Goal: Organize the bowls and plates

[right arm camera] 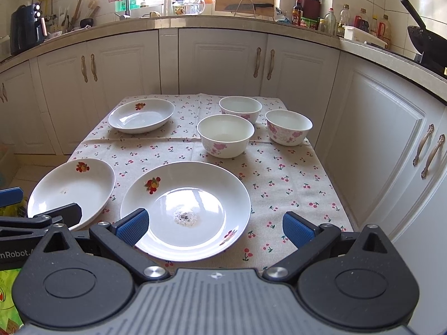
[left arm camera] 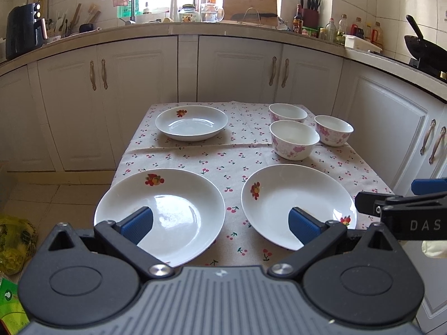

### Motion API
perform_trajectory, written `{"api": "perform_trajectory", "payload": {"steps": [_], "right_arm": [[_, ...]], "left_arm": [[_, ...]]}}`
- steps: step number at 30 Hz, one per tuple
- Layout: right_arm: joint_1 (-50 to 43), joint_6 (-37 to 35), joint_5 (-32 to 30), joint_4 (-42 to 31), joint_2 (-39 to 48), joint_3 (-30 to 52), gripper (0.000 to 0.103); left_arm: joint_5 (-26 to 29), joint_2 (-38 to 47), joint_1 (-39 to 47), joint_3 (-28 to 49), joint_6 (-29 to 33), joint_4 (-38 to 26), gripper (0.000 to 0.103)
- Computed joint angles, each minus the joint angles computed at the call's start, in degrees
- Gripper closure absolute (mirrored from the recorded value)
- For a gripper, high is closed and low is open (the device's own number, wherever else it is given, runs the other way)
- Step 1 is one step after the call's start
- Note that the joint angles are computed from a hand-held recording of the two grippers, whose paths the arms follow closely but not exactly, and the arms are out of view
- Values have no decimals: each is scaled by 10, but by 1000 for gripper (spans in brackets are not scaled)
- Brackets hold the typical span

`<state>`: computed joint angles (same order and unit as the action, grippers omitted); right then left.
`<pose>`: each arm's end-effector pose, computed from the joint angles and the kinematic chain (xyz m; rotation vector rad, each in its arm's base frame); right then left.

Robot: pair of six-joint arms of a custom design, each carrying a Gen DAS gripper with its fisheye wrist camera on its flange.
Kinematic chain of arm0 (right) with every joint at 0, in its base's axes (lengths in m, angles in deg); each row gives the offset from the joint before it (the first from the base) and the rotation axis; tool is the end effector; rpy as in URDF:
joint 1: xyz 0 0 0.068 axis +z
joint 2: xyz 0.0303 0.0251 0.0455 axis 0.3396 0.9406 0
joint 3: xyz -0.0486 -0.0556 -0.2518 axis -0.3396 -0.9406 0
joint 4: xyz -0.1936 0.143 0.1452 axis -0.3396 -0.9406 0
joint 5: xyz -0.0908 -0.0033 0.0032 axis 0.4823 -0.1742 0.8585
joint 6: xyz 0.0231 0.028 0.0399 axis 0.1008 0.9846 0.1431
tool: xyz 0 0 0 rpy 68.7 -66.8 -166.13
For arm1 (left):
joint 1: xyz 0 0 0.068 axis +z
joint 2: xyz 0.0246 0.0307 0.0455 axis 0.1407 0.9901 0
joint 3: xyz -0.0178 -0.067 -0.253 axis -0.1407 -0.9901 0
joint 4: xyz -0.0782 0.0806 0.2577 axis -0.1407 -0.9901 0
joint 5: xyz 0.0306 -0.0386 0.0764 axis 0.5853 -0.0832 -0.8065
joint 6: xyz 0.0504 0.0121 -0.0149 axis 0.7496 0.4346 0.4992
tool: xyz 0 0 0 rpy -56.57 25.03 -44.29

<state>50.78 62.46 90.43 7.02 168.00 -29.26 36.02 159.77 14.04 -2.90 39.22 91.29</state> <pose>0.2219 0.1209 0.0872 -0.2447 2.2393 0.0576 0.1905 0.0175 0.0711 -0.0796 2.1812 -0.0112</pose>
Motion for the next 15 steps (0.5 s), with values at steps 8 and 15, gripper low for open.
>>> {"api": "perform_trajectory", "payload": {"steps": [8, 15], "right_arm": [[-14, -32, -19, 42, 17, 7, 0], [-30, -62, -57, 62, 49, 33, 0]], "left_arm": [[51, 75, 42, 1, 36, 96, 1], [182, 216, 132, 21, 115, 220, 1]]}}
